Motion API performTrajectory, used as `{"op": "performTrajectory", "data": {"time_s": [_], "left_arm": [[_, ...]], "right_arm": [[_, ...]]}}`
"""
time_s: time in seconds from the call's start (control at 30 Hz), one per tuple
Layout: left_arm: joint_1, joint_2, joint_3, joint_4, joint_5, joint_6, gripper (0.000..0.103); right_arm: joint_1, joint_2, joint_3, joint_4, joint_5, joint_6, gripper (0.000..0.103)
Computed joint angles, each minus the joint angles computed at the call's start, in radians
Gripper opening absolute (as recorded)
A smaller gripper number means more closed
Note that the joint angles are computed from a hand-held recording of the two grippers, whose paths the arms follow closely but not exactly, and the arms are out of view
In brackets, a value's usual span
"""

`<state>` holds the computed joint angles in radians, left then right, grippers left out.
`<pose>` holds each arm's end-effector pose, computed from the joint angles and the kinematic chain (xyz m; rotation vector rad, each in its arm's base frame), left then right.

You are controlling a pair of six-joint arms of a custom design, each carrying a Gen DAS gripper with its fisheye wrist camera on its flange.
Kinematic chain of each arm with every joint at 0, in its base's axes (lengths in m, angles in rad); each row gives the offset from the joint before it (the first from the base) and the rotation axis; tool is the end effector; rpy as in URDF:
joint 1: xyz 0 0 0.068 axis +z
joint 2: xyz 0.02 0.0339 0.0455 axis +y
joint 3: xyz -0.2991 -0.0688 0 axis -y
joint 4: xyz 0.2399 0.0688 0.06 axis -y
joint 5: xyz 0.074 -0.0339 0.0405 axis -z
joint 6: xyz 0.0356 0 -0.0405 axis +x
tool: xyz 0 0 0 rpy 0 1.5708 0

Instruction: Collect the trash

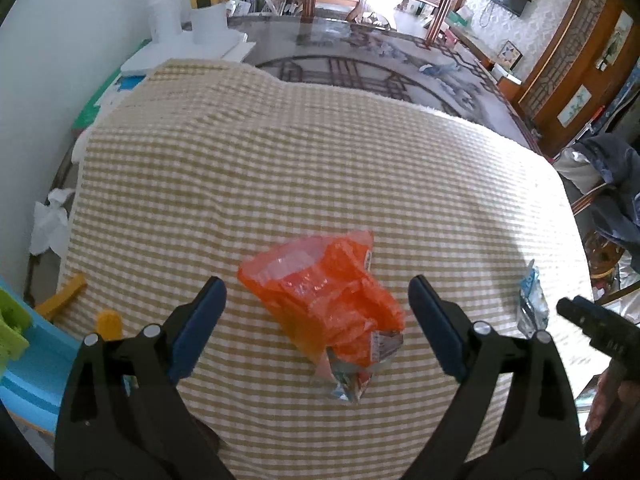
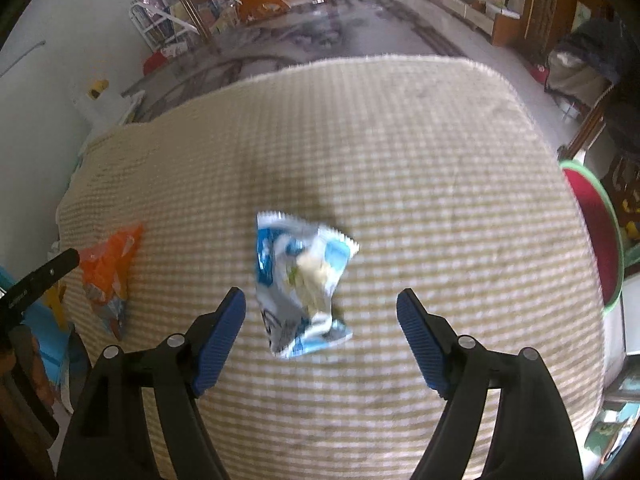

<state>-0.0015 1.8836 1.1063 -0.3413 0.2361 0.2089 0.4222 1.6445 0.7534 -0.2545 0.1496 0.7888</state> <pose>0.3726 -0.0089 0.1749 0.3512 2.6356 -0.2502 0.2617 0.1118 0.1634 0.5358 2.6504 0.1656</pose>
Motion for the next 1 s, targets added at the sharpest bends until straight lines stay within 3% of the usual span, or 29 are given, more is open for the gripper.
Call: {"op": "performTrajectory", "data": {"time_s": [0.27,0.47,0.53,0.57,0.63,0.67,0.8,0.93,1.0], "left_arm": [[-0.004,0.03,-0.027,0.033,-0.017,-0.04,0.09],[-0.033,0.071,-0.022,0.029,-0.016,-0.057,0.089],[-0.037,0.093,-0.011,0.013,-0.005,-0.069,0.08],[-0.039,0.1,-0.007,0.005,-0.005,-0.075,0.07],[-0.046,0.088,-0.025,0.03,-0.017,-0.082,0.067],[-0.047,0.079,-0.028,0.034,-0.017,-0.078,0.058],[-0.052,0.005,-0.066,0.063,-0.003,-0.084,0.058],[-0.087,-0.108,-0.121,0.109,-0.01,-0.088,0.058],[-0.103,-0.14,-0.129,0.117,-0.016,-0.09,0.058]], "right_arm": [[-0.013,0.048,-0.026,0.097,-0.036,0.085,0.078],[-0.005,0.048,-0.019,0.095,-0.032,0.091,0.078],[-0.002,0.046,-0.026,0.097,-0.032,0.096,0.078],[0.0,0.047,-0.027,0.095,-0.031,0.095,0.078],[0.005,0.046,-0.035,0.098,-0.029,0.099,0.078],[0.004,0.046,-0.039,0.102,-0.03,0.099,0.078],[-0.002,0.058,-0.047,0.123,-0.052,0.096,0.076],[-0.009,0.104,-0.036,0.143,-0.096,0.077,0.064],[-0.013,0.126,-0.033,0.154,-0.125,0.069,0.041]]}}
